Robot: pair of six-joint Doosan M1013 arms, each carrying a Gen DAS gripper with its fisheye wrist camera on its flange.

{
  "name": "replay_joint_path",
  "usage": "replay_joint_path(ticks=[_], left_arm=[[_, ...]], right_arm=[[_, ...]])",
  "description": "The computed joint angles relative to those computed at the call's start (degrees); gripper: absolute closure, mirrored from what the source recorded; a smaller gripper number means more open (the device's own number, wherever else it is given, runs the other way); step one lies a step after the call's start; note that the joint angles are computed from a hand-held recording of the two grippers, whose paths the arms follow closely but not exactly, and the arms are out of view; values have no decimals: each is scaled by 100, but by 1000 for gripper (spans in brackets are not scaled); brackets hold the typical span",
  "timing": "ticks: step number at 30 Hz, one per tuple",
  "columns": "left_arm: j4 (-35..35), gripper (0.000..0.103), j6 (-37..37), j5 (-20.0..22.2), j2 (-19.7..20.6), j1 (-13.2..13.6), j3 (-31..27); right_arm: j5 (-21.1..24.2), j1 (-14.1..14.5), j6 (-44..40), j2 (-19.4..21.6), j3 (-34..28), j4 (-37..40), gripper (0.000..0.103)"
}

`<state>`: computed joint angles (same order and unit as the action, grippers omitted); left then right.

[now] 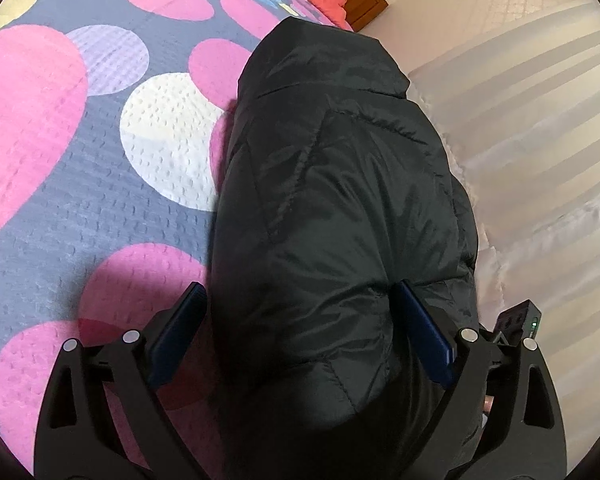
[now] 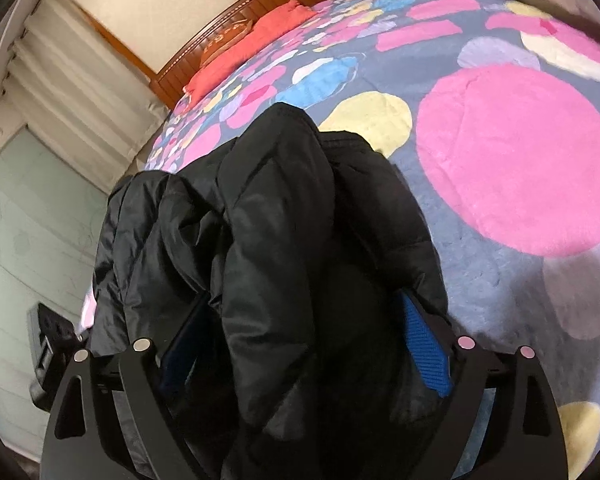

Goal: Fold large clothes

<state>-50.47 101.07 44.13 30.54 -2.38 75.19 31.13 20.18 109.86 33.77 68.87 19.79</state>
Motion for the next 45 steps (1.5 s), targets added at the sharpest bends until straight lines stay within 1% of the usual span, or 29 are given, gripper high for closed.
replay_joint_path(ticks=[1, 3, 4, 5, 6, 7, 9, 13, 15, 18, 20, 23, 25, 31, 36, 40, 43, 45], left_arm=[[33, 8, 0, -15, 0, -7, -7], [134, 8, -29, -55, -15, -25, -4], [188, 8, -54, -74, -21, -38, -6], [255, 8, -85, -88, -26, -51, -18], [363, 8, -112, -121, -35, -71, -31], [445, 8, -145, -185, -52, -87, -20], [565, 8, -141, -235, -66, -117, -31], [615, 8, -65, -166, -48, -148, -89], [733, 9, 25, -146, -50, -190, -130], [859, 10, 77, -136, -52, -231, -157], [928, 14, 95, -123, -43, -249, -200], [1070, 19, 80, -186, -65, -289, -200], [1082, 22, 106, -234, -88, -305, -173], [890, 25, 389, -283, -134, -276, -104], [729, 27, 602, -298, -207, -201, -43], [751, 28, 716, -356, -272, -109, -21], [817, 28, 688, -412, -288, -4, -53], [893, 28, 629, -439, -283, 85, -92]], right_arm=[[-18, 27, 205, -16, -6, -293, 17], [-78, 117, 868, -80, 32, -1267, 16], [-129, 137, 1038, -103, 65, -1509, 15], [-151, 131, 1014, -102, 82, -1450, 15], [-141, 103, 839, -73, 85, -1091, 15], [-146, 42, 393, -49, 111, -432, 14], [-130, -32, -149, -24, 132, 274, 13], [-29, -62, -736, -14, 131, 836, 14], [36, -64, -1168, 4, 120, 1200, 15], [4, -48, -1261, 10, 128, 1274, 20], [6, -47, -1289, 31, 102, 1339, 27], [-36, -50, -1419, 28, 128, 1551, 36], [-82, -64, -1648, 21, 177, 1863, 39], [-130, -83, -2586, -36, 337, 2833, 40], [-230, -25, -3074, -34, 352, 3399, 44], [-198, 50, -3353, 117, 87, 3686, 46], [-131, 101, -3543, 304, -219, 3941, 47], [-35, 148, -3533, 481, -536, 3966, 48]])
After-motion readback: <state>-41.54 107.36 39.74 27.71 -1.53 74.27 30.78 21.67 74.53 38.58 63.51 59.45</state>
